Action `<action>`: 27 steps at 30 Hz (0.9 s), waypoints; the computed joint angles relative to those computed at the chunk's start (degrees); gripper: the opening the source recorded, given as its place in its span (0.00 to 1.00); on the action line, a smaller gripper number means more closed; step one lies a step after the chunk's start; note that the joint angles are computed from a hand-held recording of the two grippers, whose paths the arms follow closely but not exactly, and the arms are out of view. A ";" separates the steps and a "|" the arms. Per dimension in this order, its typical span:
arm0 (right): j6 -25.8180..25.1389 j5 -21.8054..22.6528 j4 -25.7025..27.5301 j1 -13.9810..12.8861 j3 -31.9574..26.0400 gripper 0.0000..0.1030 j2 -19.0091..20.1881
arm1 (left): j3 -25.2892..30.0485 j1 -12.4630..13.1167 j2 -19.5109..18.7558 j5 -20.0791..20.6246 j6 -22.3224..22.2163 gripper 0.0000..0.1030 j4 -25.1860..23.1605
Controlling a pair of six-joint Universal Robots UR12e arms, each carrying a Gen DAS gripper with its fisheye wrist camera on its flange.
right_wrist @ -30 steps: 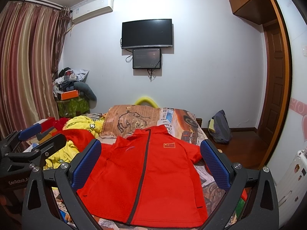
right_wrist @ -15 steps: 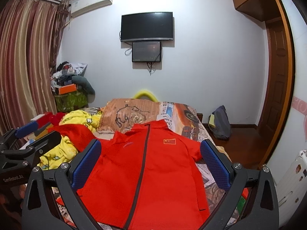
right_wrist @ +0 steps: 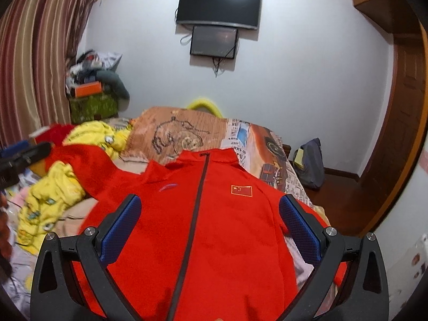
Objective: Fold large clothes
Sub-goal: 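Lower both tools toward the red jacket's sleeve and hem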
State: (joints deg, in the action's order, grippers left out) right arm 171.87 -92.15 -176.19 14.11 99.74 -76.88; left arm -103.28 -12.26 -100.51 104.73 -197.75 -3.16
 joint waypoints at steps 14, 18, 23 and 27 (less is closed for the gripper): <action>1.77 1.46 20.08 -1.55 -12.07 0.99 8.70 | -2.24 13.47 -2.19 -19.49 -3.03 0.92 -11.38; 3.50 3.23 27.09 -2.29 -15.38 0.99 10.72 | -0.92 16.13 -4.33 -22.71 -4.03 0.85 -13.29; 5.25 4.56 31.68 -2.83 -18.77 0.99 12.92 | 1.09 18.76 -7.01 -25.85 -7.66 0.69 -13.54; 6.36 4.92 33.17 -3.00 -20.43 0.99 14.09 | 2.62 20.62 -9.45 -27.09 -12.01 0.61 -13.24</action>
